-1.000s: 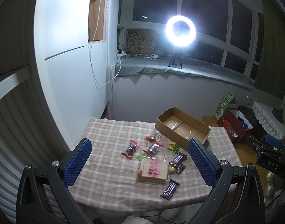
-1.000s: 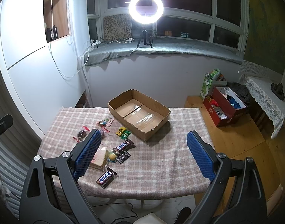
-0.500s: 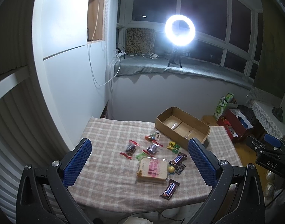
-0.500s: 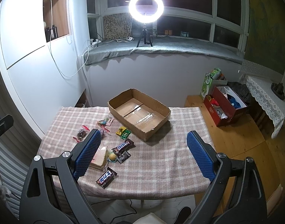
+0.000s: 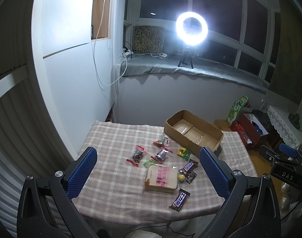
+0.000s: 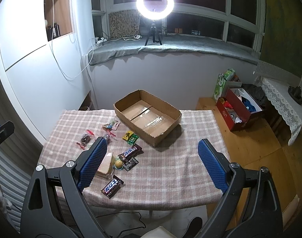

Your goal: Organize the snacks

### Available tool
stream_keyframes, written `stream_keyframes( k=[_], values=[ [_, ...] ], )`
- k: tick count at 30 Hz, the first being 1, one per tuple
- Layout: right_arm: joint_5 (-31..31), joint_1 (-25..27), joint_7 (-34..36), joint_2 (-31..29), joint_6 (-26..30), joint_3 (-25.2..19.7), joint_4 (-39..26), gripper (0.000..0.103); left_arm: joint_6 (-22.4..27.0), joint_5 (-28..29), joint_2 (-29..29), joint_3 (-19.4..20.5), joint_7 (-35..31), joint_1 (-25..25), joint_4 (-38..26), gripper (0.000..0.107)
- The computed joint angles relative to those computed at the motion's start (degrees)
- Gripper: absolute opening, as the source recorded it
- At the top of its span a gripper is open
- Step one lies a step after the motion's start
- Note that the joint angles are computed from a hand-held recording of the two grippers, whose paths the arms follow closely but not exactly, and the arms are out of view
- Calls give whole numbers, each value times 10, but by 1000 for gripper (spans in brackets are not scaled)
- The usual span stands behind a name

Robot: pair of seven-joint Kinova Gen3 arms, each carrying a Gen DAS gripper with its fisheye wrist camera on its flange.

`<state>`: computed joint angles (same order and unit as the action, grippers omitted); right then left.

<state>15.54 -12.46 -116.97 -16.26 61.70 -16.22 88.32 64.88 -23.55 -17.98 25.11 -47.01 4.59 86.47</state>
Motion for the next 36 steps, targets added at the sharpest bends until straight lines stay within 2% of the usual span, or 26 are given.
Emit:
stream_keyframes(
  k=[11,17,20,24,32,34,36],
  values=[
    [-34,-11,39,29,5,36,-12,95,-3,41,15,-47,-27,15,0,102],
    [-82,-16,73,50,5,66,-7,95,-24,118,10,-114,-53,20,34,102],
    [-112,-15,92,60,5,81,-2,95,-41,176,3,-157,-77,22,61,102],
    [-151,-13,120,74,-1,97,7,95,-37,232,12,-190,-108,16,75,101],
    [-263,-4,201,134,-11,127,9,94,-53,321,46,-236,-198,6,105,71],
    [-294,3,226,158,-5,130,2,86,-55,360,63,-256,-234,3,113,63],
    [-319,8,251,183,-1,128,-4,85,-57,403,76,-273,-271,-4,121,60]
  ],
)
